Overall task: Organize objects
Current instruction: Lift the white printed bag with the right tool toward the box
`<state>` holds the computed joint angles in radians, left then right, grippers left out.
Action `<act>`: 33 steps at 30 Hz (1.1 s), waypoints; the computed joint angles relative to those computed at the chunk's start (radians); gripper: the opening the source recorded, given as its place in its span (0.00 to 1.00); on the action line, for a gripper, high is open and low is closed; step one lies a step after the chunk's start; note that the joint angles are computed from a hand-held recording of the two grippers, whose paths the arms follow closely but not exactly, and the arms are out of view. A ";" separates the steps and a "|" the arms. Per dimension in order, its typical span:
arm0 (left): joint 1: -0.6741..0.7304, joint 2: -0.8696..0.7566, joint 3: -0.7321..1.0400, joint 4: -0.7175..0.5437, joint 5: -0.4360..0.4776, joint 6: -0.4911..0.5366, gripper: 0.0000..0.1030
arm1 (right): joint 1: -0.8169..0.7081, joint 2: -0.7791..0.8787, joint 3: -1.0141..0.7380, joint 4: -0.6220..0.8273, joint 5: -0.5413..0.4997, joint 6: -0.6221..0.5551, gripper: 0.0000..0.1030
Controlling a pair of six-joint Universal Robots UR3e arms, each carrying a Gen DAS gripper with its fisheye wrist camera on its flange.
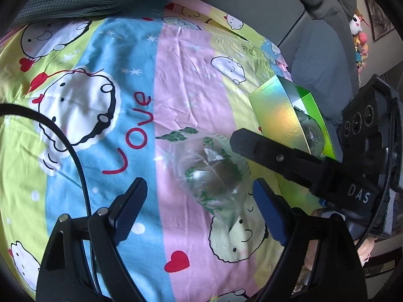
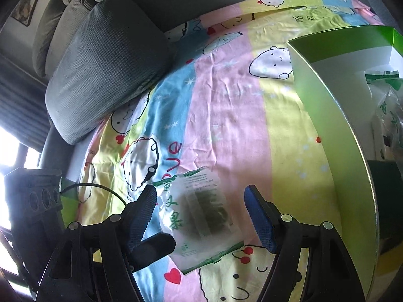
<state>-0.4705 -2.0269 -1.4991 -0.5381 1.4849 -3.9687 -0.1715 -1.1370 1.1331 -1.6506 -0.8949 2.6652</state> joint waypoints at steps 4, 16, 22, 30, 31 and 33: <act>-0.011 -0.028 0.037 -0.032 -0.004 0.005 0.81 | -0.005 -0.013 0.011 -0.006 0.013 -0.023 0.72; -0.004 -0.068 0.057 -0.020 -0.057 -0.001 0.75 | 0.032 0.055 -0.037 0.050 -0.026 -0.026 0.71; -0.010 -0.092 0.083 -0.027 -0.059 0.011 0.66 | 0.046 0.082 -0.052 0.090 -0.008 -0.044 0.64; -0.013 -0.096 0.073 0.014 -0.061 0.010 0.55 | 0.047 0.072 -0.021 0.058 0.003 -0.040 0.61; -0.016 -0.095 0.075 0.014 -0.055 0.012 0.55 | 0.046 0.068 -0.015 0.052 0.005 -0.041 0.61; -0.023 -0.091 0.082 0.015 -0.041 0.023 0.54 | 0.044 0.057 -0.005 0.041 0.010 -0.042 0.61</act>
<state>-0.4937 -2.1180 -1.4176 -0.5233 1.4442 -3.9461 -0.1279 -1.0799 1.1280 -1.6094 -0.8851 2.6233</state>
